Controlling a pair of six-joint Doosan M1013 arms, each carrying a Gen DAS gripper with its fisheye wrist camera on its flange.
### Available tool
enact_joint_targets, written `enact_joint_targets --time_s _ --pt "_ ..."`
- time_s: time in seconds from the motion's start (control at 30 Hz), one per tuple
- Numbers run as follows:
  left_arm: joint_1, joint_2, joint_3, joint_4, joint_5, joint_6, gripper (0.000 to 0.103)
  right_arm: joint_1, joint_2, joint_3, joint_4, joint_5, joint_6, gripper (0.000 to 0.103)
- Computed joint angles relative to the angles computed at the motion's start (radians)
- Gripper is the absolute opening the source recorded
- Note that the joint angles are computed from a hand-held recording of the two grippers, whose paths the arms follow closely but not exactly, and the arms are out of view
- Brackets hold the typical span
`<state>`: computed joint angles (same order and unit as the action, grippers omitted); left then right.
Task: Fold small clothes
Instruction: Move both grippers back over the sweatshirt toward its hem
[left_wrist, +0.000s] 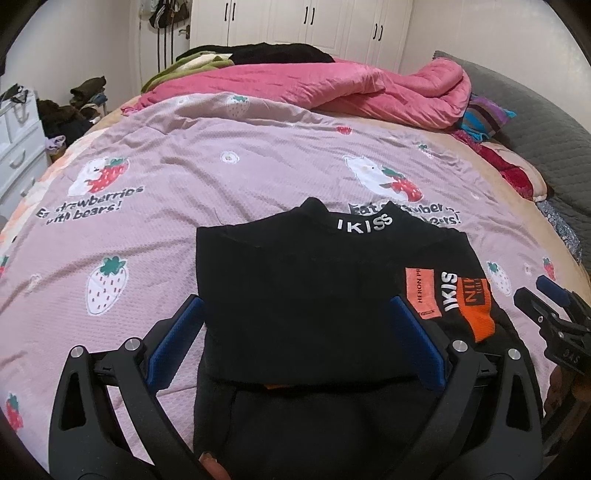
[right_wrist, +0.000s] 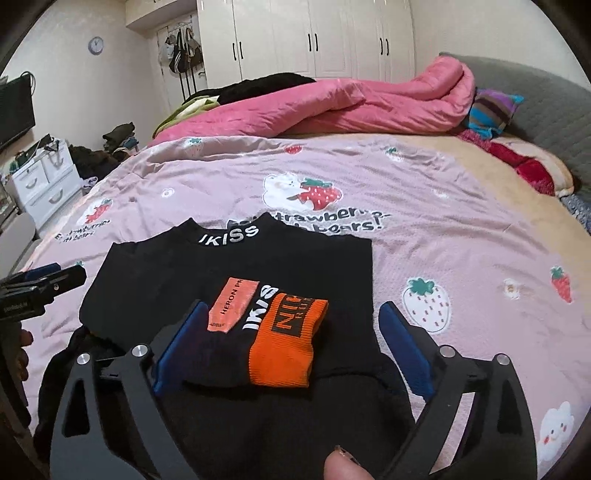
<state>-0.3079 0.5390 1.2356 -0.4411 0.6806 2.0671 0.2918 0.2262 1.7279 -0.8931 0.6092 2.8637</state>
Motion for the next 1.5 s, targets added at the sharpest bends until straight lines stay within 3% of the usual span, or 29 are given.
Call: enact_joint_targets --time_s 0.47,0.93,1.5 --pt "0.015 -0.05 0.067 -0.071 -0.026 0.086 0.094 0.043 -0.033 0.02 -0.053 0.042 0.025 0.096" --pt "0.032 -0.099 0.142 -0.062 -0.068 0.158 0.094 0.068 -0.062 0.057 -0.068 0.065 0.063 0.097" --pt "0.056 -0.137 0.214 -0.07 -0.06 0.215 0.094 0.091 -0.114 0.132 -0.05 0.095 0.102 0.097"
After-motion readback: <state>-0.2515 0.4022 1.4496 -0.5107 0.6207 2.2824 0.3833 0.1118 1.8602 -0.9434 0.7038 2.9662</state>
